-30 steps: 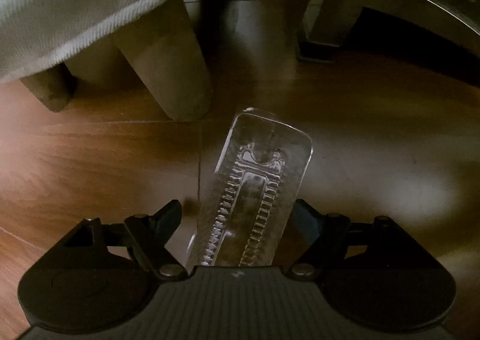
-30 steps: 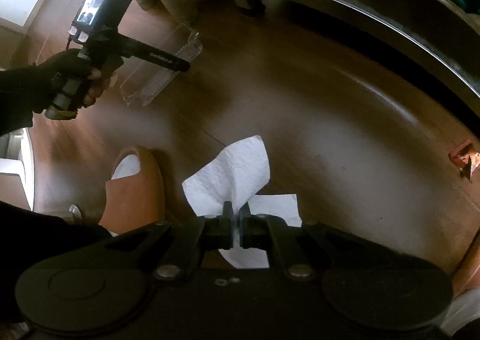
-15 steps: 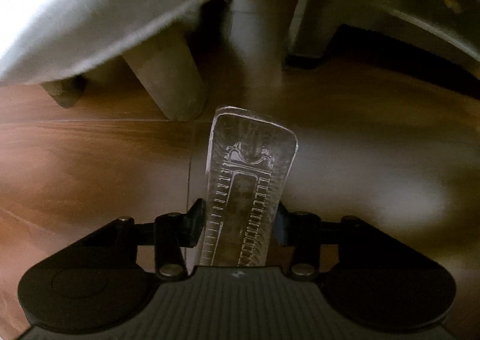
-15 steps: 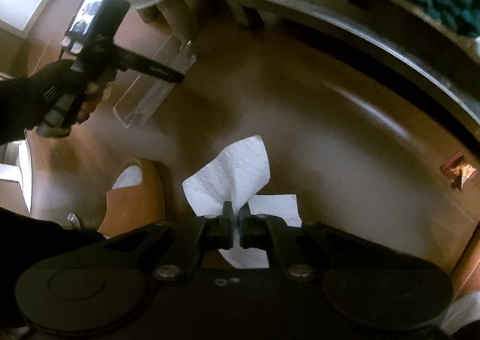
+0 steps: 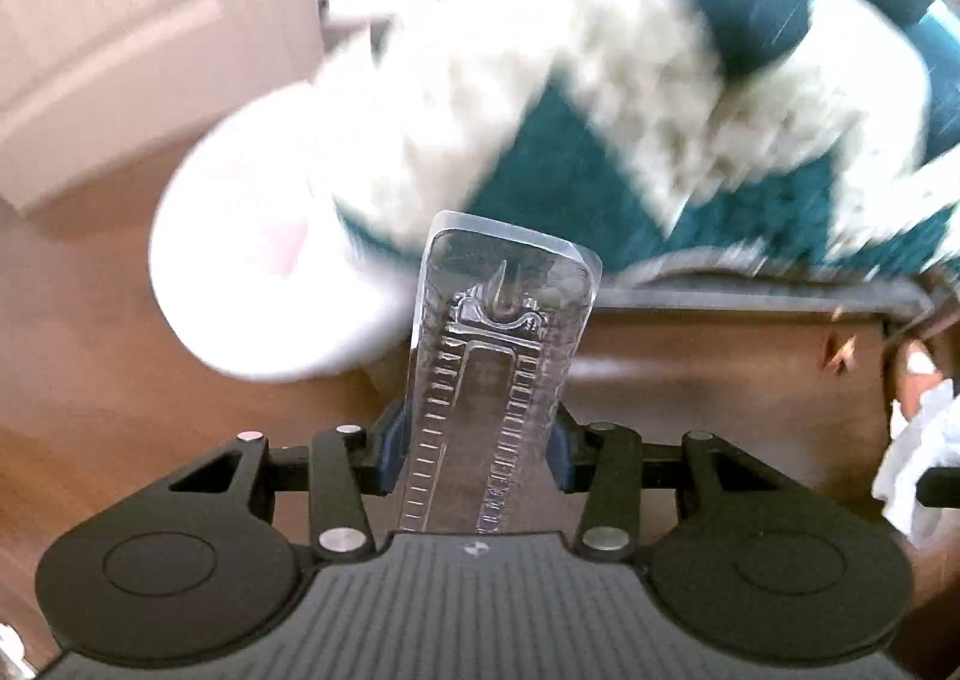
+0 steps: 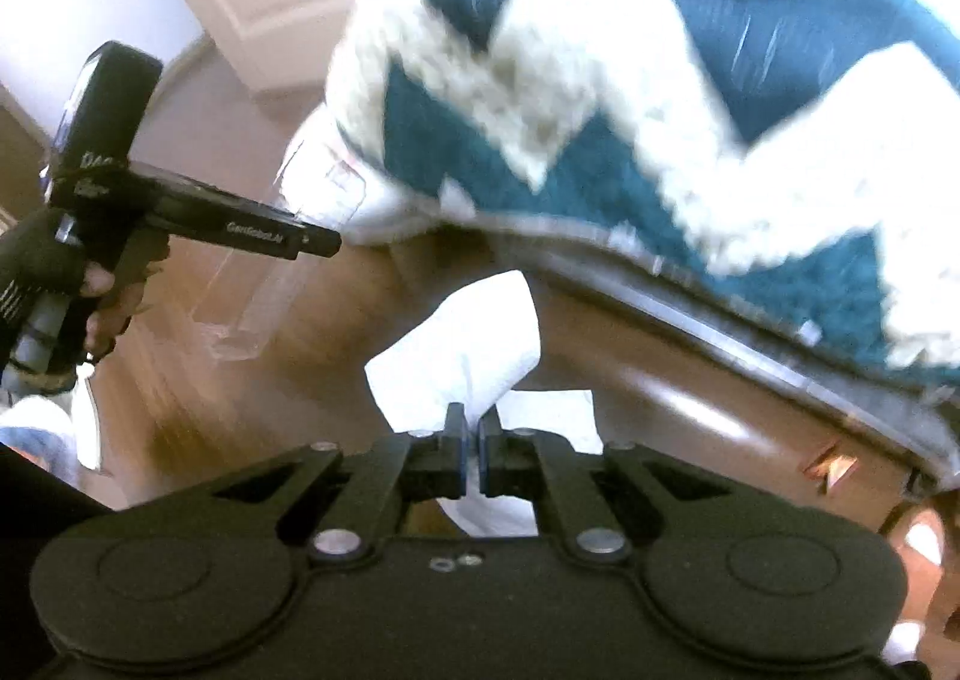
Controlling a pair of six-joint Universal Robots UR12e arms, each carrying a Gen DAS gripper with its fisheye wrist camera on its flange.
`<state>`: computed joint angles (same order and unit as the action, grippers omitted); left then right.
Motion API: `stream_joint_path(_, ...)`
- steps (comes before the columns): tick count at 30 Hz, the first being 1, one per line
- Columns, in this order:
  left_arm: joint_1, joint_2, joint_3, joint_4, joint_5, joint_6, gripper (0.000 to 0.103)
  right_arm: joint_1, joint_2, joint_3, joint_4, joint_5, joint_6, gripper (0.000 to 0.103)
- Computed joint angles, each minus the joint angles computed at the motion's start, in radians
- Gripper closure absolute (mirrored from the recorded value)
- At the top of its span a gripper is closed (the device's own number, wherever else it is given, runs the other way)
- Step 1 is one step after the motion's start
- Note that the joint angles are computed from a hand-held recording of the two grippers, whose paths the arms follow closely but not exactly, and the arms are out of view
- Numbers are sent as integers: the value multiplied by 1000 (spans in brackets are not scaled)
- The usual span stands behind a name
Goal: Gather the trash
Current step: 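Lift the plastic tray and white paper up over the wastebasket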
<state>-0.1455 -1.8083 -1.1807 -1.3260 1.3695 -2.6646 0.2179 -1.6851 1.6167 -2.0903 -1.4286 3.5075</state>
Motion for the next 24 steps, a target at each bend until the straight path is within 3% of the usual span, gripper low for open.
stream_joint_path(10, -17, 32, 169, 101, -69, -21, 58, 12, -34, -131, -82, -149, -13, 99)
stream_joint_path(17, -18, 20, 311, 106, -172, -115, 58, 14, -24, -253, -143, -229, -47, 99)
stream_joint_path(24, -45, -50, 496, 157, -205, -238, 58, 1, 21, -383, -216, -295, -93, 99)
